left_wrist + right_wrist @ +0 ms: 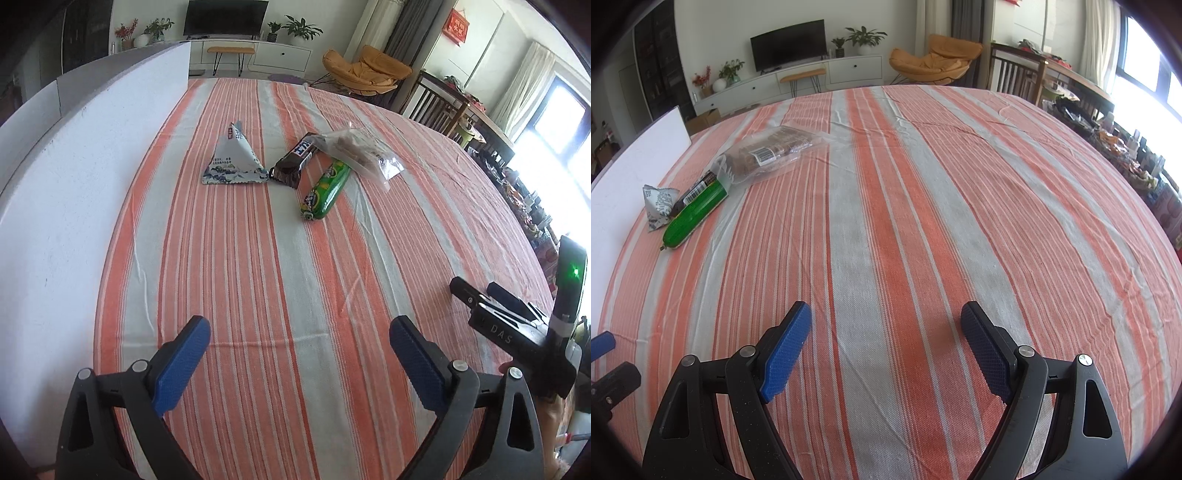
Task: Organize snacks
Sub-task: 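Grasp the white triangle packet with the left tool and lift it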
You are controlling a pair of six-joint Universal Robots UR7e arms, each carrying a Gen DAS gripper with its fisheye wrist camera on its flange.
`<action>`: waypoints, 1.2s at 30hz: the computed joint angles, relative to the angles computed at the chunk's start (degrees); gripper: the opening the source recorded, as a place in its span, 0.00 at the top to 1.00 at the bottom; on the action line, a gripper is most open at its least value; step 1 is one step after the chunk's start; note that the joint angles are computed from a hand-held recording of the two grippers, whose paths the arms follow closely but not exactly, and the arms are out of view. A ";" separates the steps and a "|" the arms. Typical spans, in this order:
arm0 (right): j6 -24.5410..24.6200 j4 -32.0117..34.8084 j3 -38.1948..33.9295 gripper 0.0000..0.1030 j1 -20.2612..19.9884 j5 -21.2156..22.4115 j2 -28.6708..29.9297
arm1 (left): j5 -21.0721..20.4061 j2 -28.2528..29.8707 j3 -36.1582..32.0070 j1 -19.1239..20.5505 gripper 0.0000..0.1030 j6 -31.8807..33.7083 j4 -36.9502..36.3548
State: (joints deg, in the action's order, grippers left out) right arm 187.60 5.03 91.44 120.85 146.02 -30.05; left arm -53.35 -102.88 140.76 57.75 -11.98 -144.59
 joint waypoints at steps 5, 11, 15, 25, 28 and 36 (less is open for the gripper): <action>-0.02 -0.04 0.03 0.17 -0.03 -0.16 -0.06 | 5.54 10.82 -12.03 2.14 0.24 -0.70 1.18; -0.13 -0.39 0.24 0.16 -0.18 -0.46 -0.16 | 12.04 23.02 -21.96 6.49 0.30 3.67 2.86; -0.14 -0.71 0.42 0.16 -0.25 -0.69 -0.18 | 7.20 21.65 -20.46 8.62 0.74 4.98 -2.78; -0.15 -0.50 0.34 0.15 -0.24 -0.61 -0.15 | 1.90 0.11 -6.81 0.95 0.86 1.77 6.14; -0.02 -0.36 0.19 0.15 -0.18 -0.60 -0.03 | 2.37 -2.50 -5.12 0.28 0.79 1.79 6.62; -0.06 -0.32 0.20 0.15 -0.21 -0.52 -0.08 | 3.41 2.56 -4.06 2.61 0.27 7.12 1.84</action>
